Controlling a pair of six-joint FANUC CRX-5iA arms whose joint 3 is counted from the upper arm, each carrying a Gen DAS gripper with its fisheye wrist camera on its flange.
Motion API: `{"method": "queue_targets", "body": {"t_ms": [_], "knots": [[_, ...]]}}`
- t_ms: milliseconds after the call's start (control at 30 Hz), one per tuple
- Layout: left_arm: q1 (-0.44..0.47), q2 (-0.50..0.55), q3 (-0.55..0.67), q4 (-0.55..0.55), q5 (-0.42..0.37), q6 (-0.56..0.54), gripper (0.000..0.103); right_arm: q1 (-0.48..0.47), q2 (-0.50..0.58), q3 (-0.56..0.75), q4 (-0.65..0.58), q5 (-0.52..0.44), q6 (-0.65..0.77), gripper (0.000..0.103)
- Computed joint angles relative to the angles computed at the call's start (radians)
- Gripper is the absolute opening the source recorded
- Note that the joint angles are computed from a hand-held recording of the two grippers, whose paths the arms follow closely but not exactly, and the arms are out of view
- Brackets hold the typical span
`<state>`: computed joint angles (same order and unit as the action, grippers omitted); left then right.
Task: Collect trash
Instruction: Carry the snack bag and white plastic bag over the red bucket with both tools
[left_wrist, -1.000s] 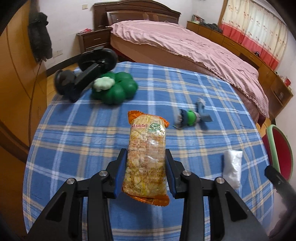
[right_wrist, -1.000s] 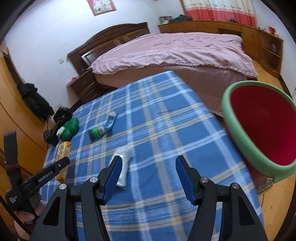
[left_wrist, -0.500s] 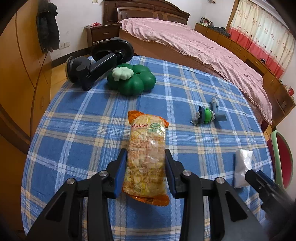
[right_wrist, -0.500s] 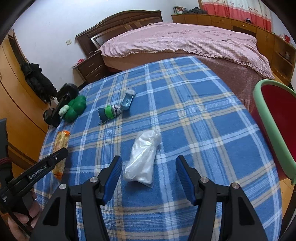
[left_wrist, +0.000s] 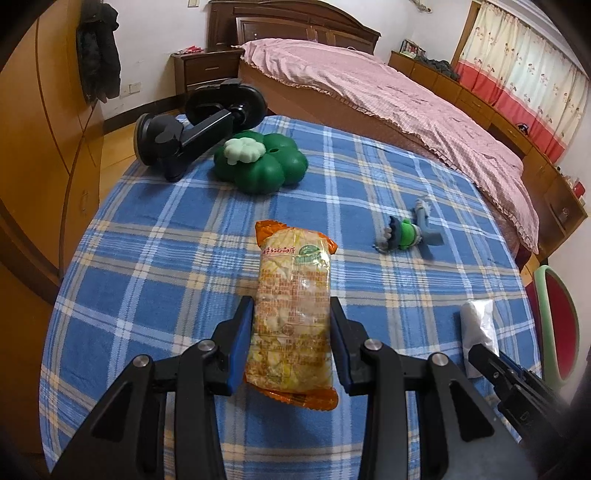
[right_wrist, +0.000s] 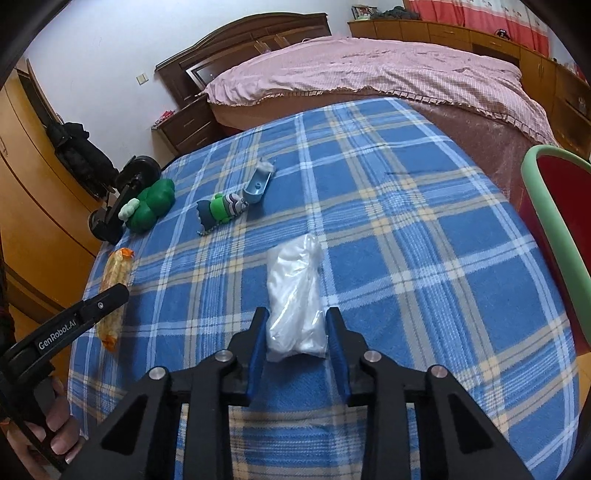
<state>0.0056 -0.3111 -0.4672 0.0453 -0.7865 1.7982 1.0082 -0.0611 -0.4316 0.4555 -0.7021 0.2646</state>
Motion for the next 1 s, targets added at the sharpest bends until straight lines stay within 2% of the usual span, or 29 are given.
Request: {"method": "queue_targets", "body": {"t_ms": [333,767,1000], "knots": [[-0.063,0.004,0.029,0.02,-0.002,0.007,0.039,-0.006,-0.112,-0.092,0.086,0.015,-0.082,0.033],[-0.177,0.063,0.09,0.078,0.03,-0.024,0.039,-0.04,-0.303,-0.229,0.23,-0.062,-0.246,0.033],[-0.242,0.104,0.132,0.099,0.045,-0.039,0.039,-0.061,-0.385,-0.278,0.262,-0.112,-0.297,0.033]]}}
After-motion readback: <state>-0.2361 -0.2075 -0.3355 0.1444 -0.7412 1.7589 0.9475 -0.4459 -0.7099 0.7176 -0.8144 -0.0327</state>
